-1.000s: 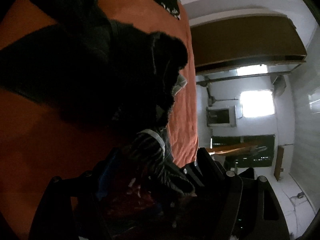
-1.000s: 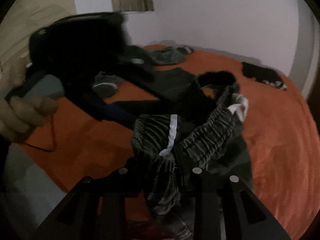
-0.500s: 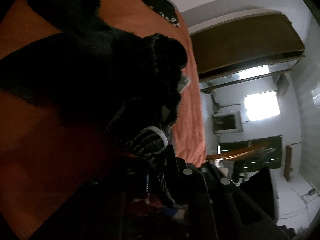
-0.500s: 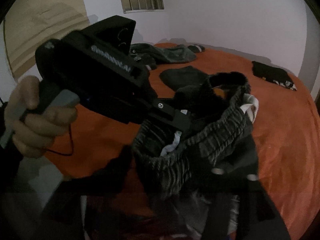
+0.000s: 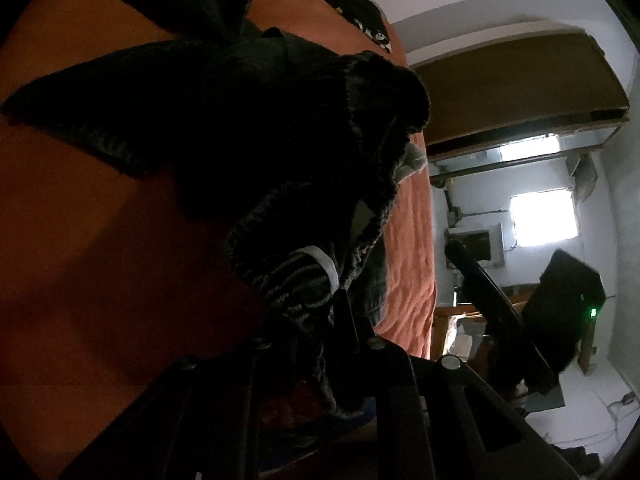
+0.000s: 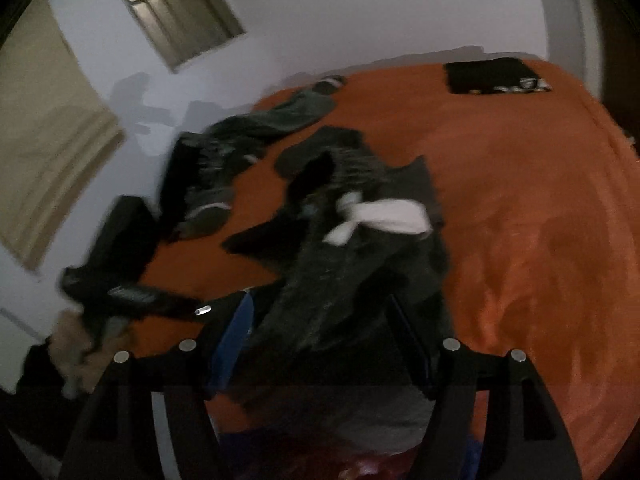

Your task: Fold clothes

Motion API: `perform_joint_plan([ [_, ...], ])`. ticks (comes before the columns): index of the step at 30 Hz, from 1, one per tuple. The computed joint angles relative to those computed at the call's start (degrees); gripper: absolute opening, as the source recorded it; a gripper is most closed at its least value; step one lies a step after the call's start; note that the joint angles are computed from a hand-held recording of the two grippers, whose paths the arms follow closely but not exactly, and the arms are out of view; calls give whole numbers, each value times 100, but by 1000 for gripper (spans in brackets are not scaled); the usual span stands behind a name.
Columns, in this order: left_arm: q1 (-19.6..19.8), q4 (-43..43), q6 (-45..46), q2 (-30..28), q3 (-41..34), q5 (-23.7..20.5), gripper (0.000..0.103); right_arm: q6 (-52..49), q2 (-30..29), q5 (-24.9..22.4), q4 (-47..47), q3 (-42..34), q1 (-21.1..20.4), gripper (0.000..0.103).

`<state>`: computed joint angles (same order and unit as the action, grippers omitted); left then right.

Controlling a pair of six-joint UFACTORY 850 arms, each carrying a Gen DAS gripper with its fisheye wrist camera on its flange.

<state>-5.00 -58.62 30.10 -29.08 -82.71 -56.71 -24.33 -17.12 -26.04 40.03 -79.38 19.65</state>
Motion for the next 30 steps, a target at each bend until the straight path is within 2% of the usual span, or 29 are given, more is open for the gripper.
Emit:
perform_joint_plan([
  [3, 23, 1, 41, -3, 47, -6, 16, 827, -104, 36, -802, -72, 89, 69],
  [8, 22, 120, 18, -34, 80, -8, 19, 1226, -188, 98, -1078, 75, 223, 69],
  [10, -7, 331, -128, -51, 42, 26, 24, 1471, -244, 179, -1281, 90, 286, 69],
  [11, -24, 477, -237, -58, 18, 59, 31, 1531, -268, 202, -1311, 100, 307, 69],
  [13, -27, 855, -564, -57, -34, 168, 44, 1191, -319, 101, -893, 117, 308, 69],
  [19, 94, 1050, -912, 121, -12, 590, 55, 1014, -202, 338, -960, 311, 384, 69],
  [21, 107, 1072, -913, 139, -66, 666, 57, 911, -159, 400, -838, 375, 355, 69],
  [24, -181, 1469, -1123, -50, -476, 699, 60, 546, -125, 349, -275, 475, 256, 69],
  [29, -477, 2520, -1745, -337, -901, 831, 60, 271, -82, 226, 106, 584, 154, 69],
  [30, -409, 2625, -1775, -346, -868, 820, 60, 220, -67, 224, 174, 596, 134, 69],
])
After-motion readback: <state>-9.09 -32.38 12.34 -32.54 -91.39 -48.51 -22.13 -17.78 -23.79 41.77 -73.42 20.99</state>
